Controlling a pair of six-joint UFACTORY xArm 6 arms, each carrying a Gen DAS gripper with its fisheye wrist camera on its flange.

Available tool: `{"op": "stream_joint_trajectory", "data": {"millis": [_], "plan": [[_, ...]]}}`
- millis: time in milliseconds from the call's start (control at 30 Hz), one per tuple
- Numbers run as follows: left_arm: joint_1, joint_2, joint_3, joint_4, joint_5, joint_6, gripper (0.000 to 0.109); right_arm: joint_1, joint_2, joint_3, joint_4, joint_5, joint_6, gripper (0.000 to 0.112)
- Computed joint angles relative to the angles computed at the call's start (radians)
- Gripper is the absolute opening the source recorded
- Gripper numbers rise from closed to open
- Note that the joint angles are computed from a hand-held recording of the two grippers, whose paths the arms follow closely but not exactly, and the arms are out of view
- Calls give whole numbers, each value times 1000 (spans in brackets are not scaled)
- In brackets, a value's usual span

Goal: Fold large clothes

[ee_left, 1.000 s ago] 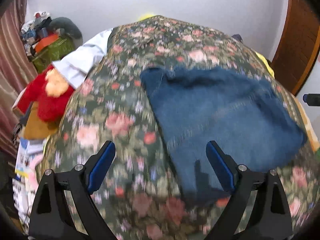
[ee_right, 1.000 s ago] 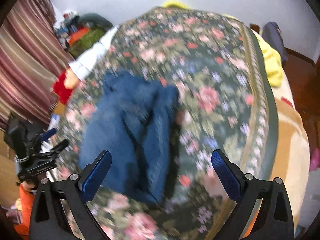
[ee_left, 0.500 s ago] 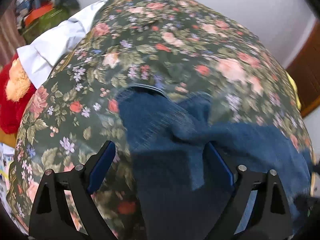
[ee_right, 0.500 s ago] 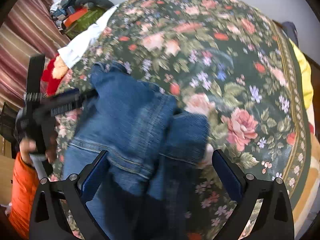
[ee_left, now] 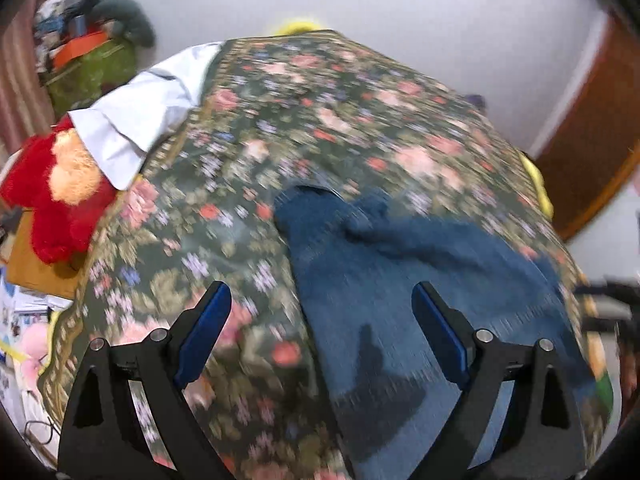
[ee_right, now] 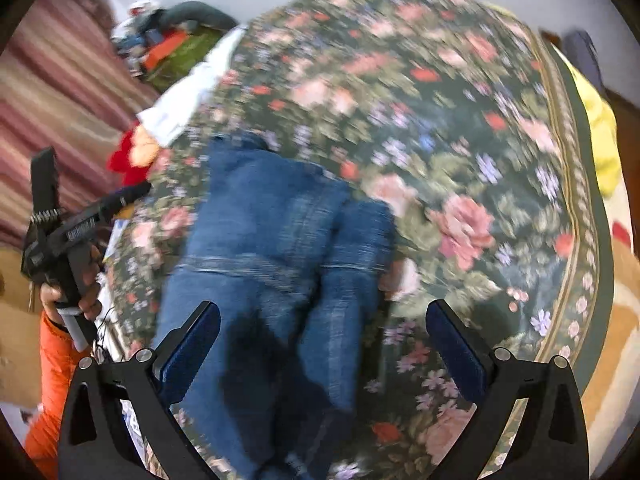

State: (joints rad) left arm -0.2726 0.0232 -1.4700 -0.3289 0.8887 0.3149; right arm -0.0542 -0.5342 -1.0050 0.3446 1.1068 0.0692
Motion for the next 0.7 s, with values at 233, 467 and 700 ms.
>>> {"op": "stream_joint_trajectory", "data": {"millis": [233,467,700], "plan": [[49,-97,180,-238,124,108,93,33,46,-11,31,16,-3,103],[88,31,143,-455,192,91,93,-72,167,-2,240,97,-59,103],[48,200,13,-474,235,12,98,-39,250,-22,304,52,-124,103]]}}
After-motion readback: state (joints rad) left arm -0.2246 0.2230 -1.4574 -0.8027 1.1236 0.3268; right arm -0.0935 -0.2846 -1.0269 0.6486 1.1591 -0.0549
